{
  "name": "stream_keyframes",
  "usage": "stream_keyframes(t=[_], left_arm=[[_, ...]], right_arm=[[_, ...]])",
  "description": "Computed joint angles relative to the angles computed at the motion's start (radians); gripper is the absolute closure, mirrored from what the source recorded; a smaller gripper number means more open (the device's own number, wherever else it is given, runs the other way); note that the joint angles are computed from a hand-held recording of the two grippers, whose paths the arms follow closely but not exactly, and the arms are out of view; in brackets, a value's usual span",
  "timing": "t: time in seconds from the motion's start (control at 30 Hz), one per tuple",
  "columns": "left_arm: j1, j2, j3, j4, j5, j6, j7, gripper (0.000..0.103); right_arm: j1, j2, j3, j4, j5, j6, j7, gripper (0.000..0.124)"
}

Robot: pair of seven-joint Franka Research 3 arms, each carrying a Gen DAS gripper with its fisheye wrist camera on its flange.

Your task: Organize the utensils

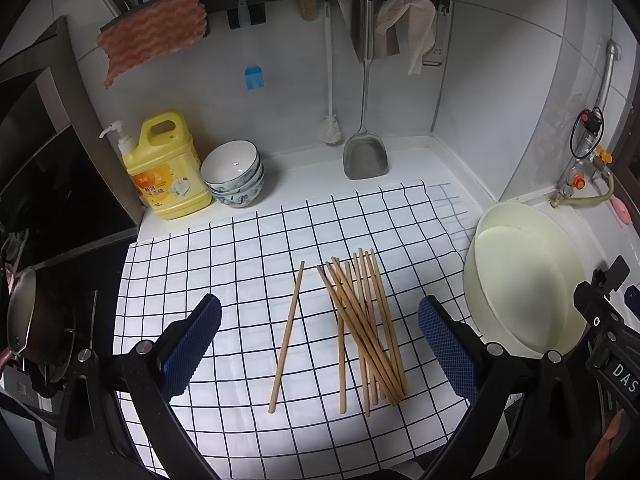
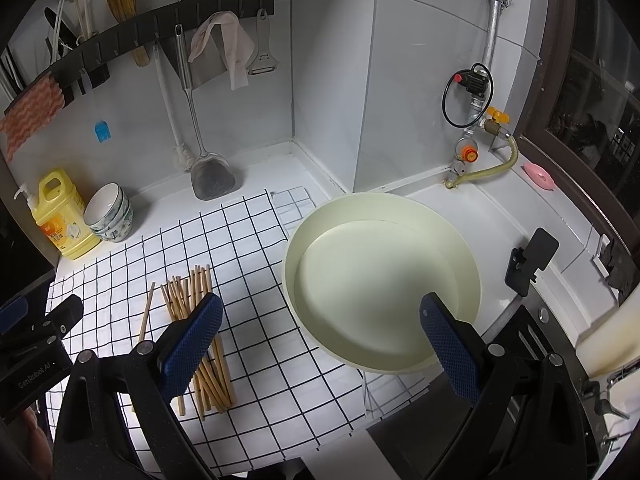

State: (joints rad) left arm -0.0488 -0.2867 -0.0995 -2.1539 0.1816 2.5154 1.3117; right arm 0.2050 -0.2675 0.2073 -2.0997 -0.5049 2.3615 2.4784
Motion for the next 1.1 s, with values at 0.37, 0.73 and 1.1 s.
stream_keyframes(t=[0.37,0.73,1.1], left_arm=[[-0.001,-0.009,0.000,-0.006,-0.001,0.001,0.005,0.006],[0.000,-0.013,0.004,-0.010,-0.002,0.012,0.007,0.006],[0.001,-0.018,0.007,-0.014,-0.007,0.015,0.013,0.006]], right_arm=[[0.000,-0.006,0.003,-0.002,-0.005,-0.001,0.002,0.029],[0.000,-0.008,0.008,0.000,-0.015,0.001,0.014,0.029],[0.004,-0.002,0.008,0.007,-0.022,-0.007,0.016,0.029]])
